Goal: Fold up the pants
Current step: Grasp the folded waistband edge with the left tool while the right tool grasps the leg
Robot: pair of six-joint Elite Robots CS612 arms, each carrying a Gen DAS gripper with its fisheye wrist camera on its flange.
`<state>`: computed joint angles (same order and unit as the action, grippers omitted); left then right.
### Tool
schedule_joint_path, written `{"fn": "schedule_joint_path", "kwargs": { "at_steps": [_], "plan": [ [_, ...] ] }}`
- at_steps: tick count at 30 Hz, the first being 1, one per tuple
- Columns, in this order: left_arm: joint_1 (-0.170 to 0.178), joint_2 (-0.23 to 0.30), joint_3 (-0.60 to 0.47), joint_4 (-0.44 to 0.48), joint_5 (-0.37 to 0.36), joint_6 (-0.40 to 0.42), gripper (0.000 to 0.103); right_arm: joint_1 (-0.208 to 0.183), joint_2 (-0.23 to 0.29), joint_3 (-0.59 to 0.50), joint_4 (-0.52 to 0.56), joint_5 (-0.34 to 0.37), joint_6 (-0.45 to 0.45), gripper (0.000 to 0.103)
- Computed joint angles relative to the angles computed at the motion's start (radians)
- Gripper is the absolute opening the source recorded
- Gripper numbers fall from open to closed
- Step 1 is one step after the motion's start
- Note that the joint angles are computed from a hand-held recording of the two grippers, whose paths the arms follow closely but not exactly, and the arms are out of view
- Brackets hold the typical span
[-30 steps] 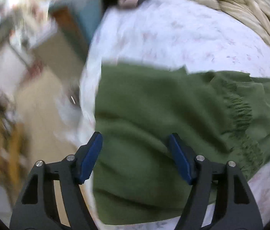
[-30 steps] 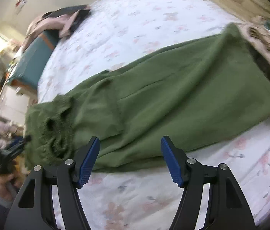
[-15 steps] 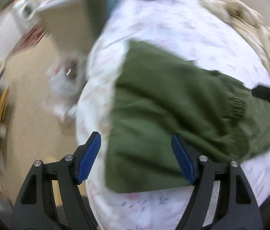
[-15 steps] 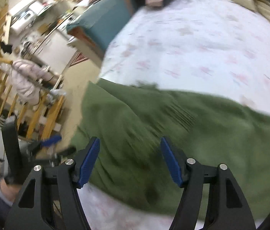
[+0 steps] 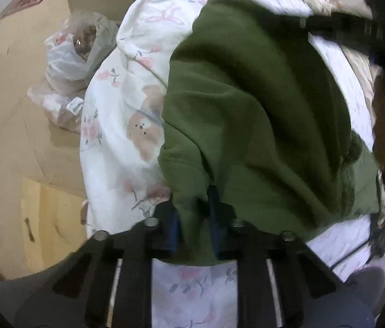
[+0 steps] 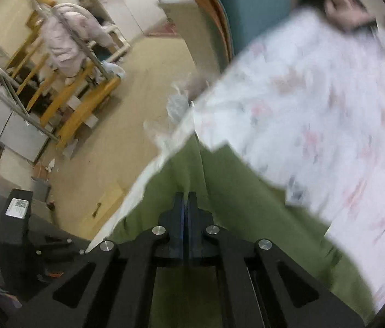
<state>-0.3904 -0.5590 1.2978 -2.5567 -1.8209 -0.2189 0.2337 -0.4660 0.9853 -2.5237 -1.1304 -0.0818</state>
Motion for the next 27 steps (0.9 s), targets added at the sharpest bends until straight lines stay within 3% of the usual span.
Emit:
{"fn": "schedule_joint_path", "kwargs": {
  "at_steps": [3,7,9,13,15,17,20,23,25,27],
  "plan": [
    [0.0,-0.017,0.025,-0.015,-0.007,0.016,0.009,-0.027,0.001,-0.008,-0.077,0.02,0.102,0.0],
    [-0.003,-0.023,0.025,0.001,0.009,0.031,0.009,-0.004,0.068,-0.147,0.118,-0.147,0.008,0.0],
    [-0.007,-0.025,0.027,0.007,0.037,0.028,0.013,-0.013,0.09,-0.184,0.2,-0.127,0.03,0.002],
    [-0.017,-0.048,0.058,-0.03,0.067,0.037,0.016,-0.026,0.011,-0.05,0.078,-0.132,0.037,0.024],
    [-0.016,-0.048,0.059,-0.04,0.06,0.037,0.012,-0.028,-0.054,0.06,-0.019,-0.165,0.025,0.024],
    [-0.017,-0.045,0.049,-0.02,0.065,0.029,0.012,-0.029,-0.112,0.155,-0.062,-0.126,-0.009,0.024],
    [-0.02,-0.042,0.043,-0.002,0.081,0.037,0.012,-0.024,-0.149,0.238,-0.081,-0.084,-0.008,0.022],
    [-0.027,-0.042,0.05,0.0,0.118,0.062,0.012,-0.008,-0.127,0.224,0.028,-0.174,-0.028,0.016],
    [-0.028,-0.041,0.052,0.009,0.124,0.062,0.012,-0.001,-0.116,0.24,-0.025,-0.357,0.008,0.014],
    [-0.03,-0.045,0.059,0.003,0.131,0.072,0.012,-0.013,-0.123,0.267,-0.064,-0.429,0.078,0.006]
  ]
}}
